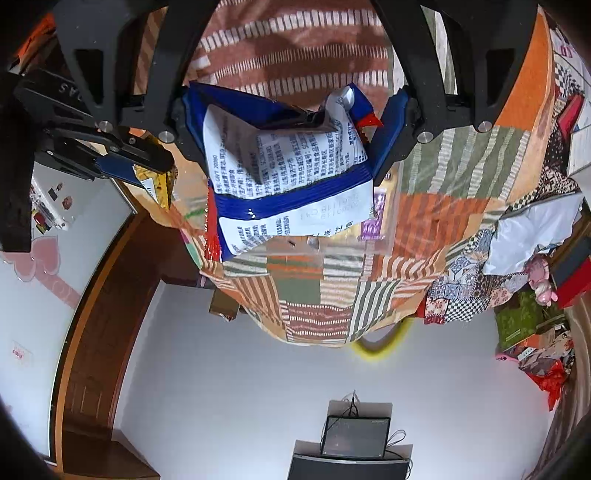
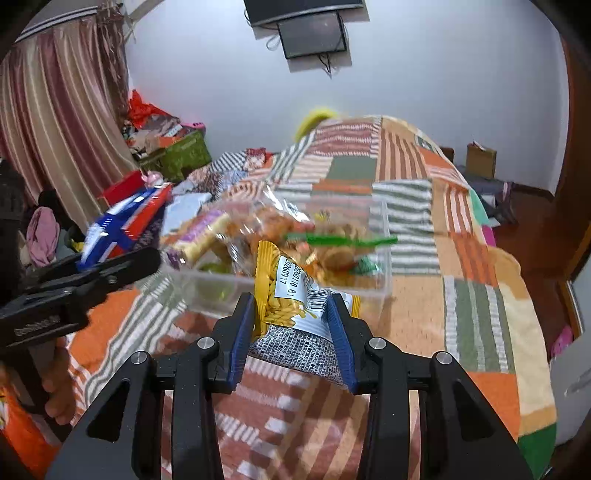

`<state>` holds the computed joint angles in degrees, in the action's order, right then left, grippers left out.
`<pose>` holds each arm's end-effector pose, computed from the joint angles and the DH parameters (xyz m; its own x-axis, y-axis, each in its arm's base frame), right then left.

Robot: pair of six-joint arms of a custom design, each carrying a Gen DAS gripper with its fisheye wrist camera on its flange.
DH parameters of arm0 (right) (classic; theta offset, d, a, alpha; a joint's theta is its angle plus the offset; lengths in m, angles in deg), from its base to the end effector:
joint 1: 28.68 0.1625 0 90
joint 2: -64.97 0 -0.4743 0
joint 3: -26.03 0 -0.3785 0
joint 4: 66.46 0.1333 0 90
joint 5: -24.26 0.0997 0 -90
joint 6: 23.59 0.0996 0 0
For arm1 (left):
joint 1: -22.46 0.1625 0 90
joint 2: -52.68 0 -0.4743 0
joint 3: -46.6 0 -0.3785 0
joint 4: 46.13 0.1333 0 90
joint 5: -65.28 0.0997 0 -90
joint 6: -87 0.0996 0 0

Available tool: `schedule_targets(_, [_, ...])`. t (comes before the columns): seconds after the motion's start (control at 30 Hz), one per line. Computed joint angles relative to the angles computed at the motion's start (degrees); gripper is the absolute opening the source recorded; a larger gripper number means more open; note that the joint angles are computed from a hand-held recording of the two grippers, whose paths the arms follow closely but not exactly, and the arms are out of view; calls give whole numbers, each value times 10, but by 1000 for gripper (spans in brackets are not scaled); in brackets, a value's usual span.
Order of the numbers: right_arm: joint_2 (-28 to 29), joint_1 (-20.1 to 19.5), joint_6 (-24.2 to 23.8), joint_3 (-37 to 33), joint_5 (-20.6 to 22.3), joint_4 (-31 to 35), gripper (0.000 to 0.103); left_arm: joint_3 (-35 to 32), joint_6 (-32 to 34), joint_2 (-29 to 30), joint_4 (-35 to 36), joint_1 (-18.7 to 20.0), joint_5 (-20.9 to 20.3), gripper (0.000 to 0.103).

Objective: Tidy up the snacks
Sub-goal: 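Carry the chip bag and packet into the clear box and open both tools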

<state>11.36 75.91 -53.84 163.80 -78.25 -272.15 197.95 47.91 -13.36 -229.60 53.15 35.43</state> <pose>0.2229 -0.4129 0.1370 -0.7326 -0.5333 0.4229 -0.6758 0.6439 -0.3587 -0.1710 -0.3570 0.1838 -0.8161 -0.0351 -0.5769 0.4338 0.6224 -0.6515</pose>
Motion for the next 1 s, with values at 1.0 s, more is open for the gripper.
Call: schedule_targets(1.0, [66, -22, -27, -87, 2, 22, 41, -119, 212, 140, -126, 150, -38, 76])
